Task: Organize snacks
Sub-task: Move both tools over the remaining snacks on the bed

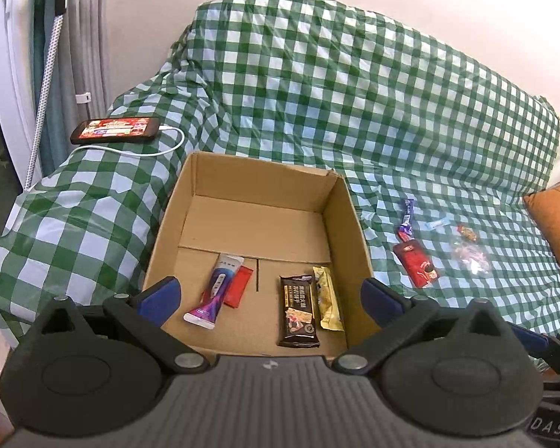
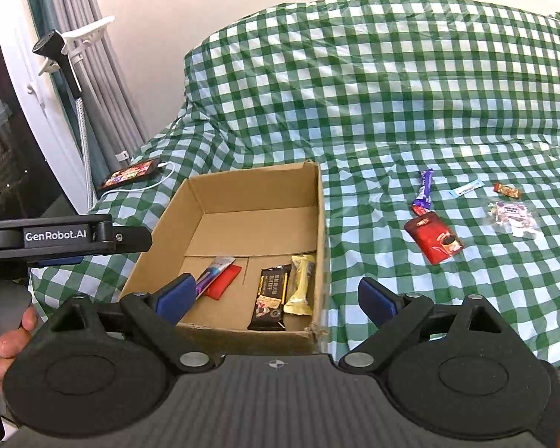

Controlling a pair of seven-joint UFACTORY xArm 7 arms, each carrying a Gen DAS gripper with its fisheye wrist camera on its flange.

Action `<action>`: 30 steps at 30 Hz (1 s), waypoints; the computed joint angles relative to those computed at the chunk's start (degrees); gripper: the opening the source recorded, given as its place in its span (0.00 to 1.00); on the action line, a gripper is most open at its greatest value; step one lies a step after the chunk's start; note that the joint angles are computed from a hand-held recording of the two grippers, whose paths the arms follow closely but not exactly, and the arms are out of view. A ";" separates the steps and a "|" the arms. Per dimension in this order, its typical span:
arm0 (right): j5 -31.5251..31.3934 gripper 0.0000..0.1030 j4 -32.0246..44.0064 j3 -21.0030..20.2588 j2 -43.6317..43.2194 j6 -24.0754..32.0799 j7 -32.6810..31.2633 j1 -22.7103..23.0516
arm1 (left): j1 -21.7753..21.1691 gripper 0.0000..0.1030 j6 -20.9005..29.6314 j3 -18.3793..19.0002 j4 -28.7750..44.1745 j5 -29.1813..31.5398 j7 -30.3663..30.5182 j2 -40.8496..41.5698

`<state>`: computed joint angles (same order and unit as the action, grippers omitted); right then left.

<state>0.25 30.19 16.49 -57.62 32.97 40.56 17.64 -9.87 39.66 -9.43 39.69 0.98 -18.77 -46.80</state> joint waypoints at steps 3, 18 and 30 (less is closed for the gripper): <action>0.43 0.92 -1.51 -1.59 -0.94 -0.51 -0.46 0.13 | 0.12 1.00 1.02 -1.30 1.75 0.75 -0.43 1.91; 3.05 0.93 -4.41 -16.72 12.88 -7.38 -17.15 -3.81 | -2.82 1.00 5.11 -8.26 22.09 9.75 -7.97 31.03; 14.44 0.93 6.19 -32.03 37.53 -9.58 -44.31 -7.93 | -16.94 1.00 20.35 -5.51 61.13 21.54 -14.74 71.48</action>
<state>14.70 36.39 -15.54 -20.09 23.39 -3.75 9.71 -26.81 60.02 -14.94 100.82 22.51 -33.51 24.68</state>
